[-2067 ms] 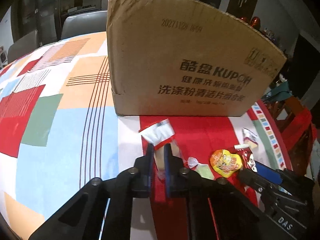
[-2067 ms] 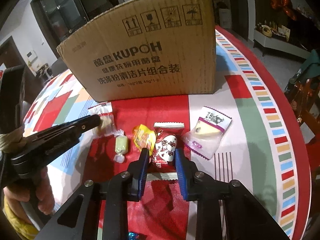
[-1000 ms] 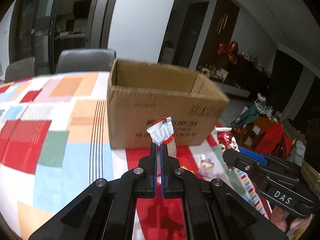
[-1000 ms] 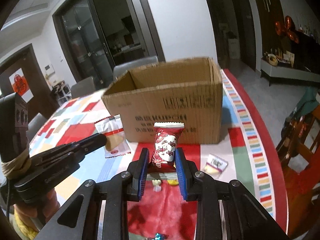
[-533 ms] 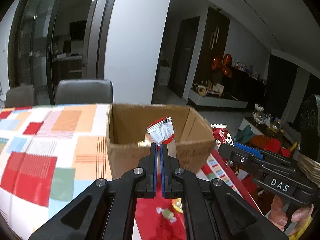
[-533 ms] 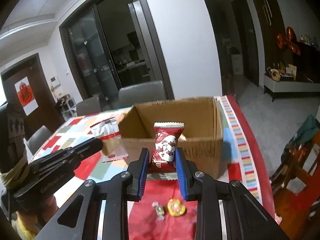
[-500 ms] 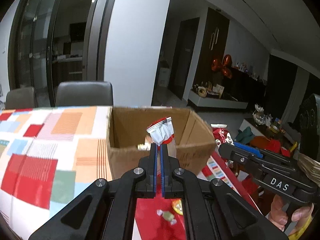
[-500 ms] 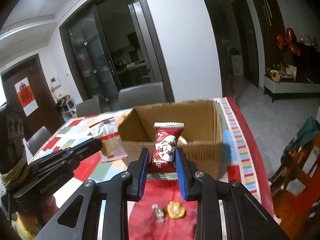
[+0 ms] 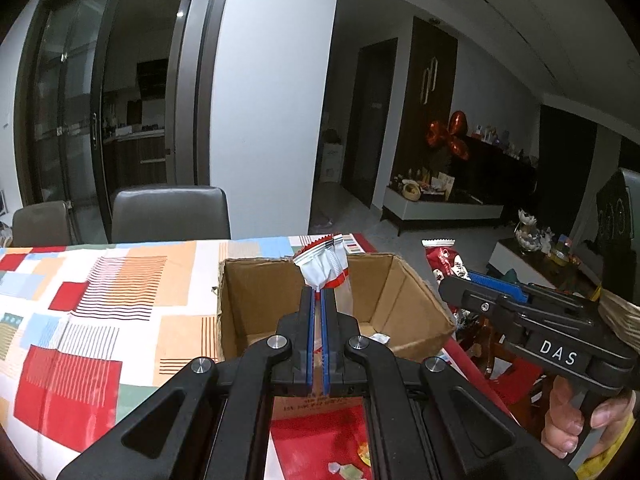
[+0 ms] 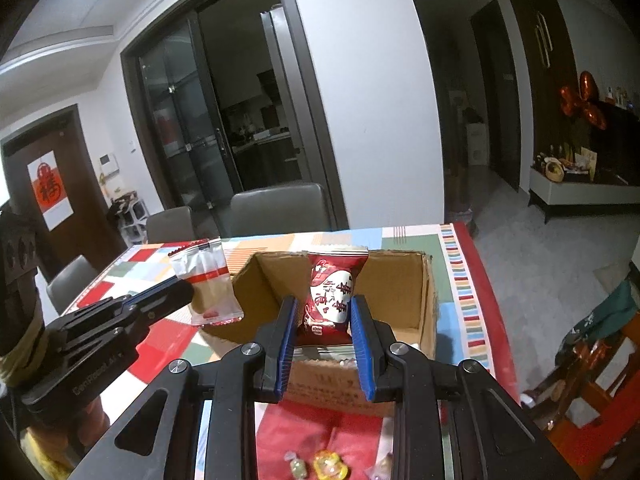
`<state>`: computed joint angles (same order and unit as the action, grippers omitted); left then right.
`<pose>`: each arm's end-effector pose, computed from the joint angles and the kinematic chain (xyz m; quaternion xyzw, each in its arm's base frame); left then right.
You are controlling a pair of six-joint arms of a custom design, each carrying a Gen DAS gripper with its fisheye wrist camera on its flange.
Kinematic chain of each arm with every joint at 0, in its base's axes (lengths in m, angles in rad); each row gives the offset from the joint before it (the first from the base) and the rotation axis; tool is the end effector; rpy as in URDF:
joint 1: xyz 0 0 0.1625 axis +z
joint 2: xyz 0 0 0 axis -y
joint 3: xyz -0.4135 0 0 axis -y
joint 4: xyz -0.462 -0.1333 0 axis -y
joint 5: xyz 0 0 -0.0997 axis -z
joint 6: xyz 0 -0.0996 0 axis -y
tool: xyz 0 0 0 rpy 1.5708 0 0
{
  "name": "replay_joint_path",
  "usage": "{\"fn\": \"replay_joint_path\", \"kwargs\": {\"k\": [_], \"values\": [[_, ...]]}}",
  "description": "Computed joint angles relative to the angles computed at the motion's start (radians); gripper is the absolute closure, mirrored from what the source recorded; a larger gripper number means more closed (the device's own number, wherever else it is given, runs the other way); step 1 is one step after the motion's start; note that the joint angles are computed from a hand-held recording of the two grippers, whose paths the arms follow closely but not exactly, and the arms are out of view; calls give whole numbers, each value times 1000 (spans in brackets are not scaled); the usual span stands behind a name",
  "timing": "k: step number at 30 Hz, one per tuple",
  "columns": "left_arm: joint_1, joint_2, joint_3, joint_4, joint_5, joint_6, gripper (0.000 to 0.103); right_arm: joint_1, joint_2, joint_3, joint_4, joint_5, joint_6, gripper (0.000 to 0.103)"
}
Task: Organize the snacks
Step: 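Carry both packets over the box and open both tools to drop them, then grasp the green candy with the left tool while the right tool grasps the clear labelled bag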
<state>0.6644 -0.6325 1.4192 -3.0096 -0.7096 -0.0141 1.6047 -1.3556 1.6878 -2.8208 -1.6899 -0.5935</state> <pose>-0.4840 -0.6444 0.0888 0.2508 0.8343 -0.4364 0.2250 0.1439 -0.6597 0.4349 0.2511 -0.8594 0.4102 0.1734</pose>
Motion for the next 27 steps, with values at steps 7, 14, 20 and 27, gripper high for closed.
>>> {"fn": "replay_joint_path", "kwargs": {"k": [7,14,20,27], "values": [[28,52,-87,53,16,5,98,2,58,-60,5,-22,-7,75],[43,92,-138,67,56,-3,56,-4,89,-77,-27,-38,11,51],[26,68,-73,15,68,13,57,-14,52,-19,-84,-44,-8,51],[-15,17,47,-25,65,-13,57,-33,-29,88,-133,-16,-20,51]]}}
